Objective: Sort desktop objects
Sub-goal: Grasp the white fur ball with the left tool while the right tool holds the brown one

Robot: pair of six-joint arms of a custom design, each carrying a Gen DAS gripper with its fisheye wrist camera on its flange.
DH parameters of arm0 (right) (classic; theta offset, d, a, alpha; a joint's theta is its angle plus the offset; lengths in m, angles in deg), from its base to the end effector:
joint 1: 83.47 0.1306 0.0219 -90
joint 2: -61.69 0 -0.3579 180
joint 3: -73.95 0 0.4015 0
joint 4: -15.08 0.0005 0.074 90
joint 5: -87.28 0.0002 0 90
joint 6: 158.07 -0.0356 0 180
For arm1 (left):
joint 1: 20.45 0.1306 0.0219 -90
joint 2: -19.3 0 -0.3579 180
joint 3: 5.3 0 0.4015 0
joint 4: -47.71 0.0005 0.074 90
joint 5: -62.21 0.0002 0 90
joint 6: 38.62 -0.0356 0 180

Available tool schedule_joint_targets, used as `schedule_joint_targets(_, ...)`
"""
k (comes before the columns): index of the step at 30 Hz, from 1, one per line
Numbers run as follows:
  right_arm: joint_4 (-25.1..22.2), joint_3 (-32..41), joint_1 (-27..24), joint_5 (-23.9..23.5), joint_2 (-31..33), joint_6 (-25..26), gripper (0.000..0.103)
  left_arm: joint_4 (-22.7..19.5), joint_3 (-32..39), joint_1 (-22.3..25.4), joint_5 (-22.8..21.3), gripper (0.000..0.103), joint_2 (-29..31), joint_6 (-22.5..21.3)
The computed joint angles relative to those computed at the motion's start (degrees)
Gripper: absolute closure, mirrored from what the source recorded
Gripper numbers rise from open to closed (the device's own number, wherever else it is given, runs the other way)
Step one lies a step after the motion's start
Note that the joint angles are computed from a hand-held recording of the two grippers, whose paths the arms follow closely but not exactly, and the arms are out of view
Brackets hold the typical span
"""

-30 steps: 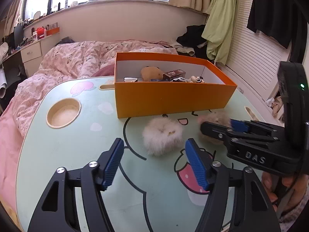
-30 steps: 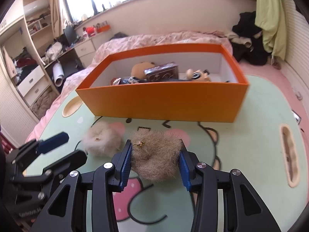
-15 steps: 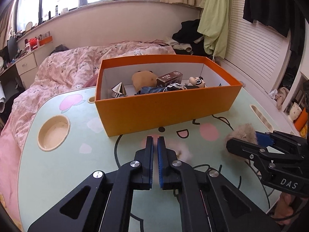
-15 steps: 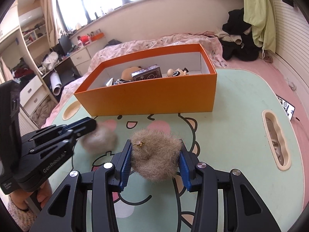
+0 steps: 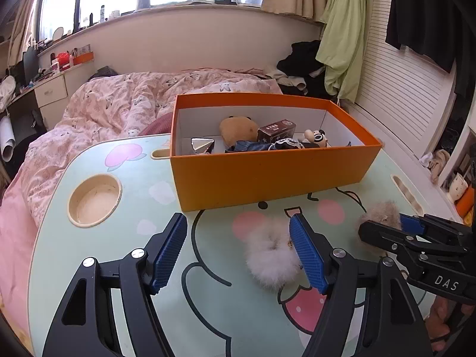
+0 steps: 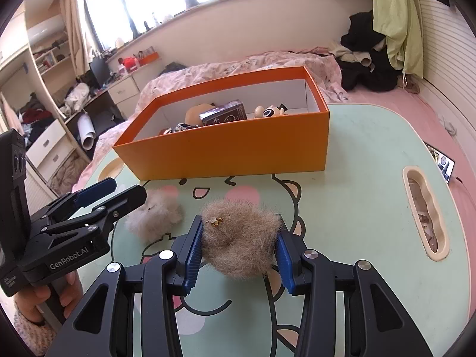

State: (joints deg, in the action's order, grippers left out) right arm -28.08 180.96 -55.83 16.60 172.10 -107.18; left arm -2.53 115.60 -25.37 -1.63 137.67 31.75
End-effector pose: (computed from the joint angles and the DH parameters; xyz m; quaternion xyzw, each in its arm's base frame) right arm 0.5561 0.2774 0.3640 0.1533 0.9050 0.0705 0.3904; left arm 0.6604 -0.0731 0.3847 0.2729 0.8703 -0.1644 0.3755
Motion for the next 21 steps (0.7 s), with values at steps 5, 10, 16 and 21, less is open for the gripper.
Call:
schedule_joint_targets(5,-0.1,0.1,0.0,-0.3,0.1,-0.1,0.06,-2.3,0.2,-0.7,0.1,0.031,0.5,-2.2)
schedule_joint_targets(10,-0.3,0.1,0.1,0.0,0.2,0.3,0.06,-3.5,-0.3,-2.1,-1.4,0.035,0.2,-6.1)
schedule_joint_targets(16,-0.2,0.0,0.1,-0.2,0.2,-0.1,0.06,-4.0,-2.5,-1.9,1.9,0.066,-1.3,-9.0)
schedule_joint_targets(21,-0.6,0.4,0.1,0.2,0.4,0.6,0.06,-3.7,-1.8,-1.2,3.6,0.066,-1.9,-7.2)
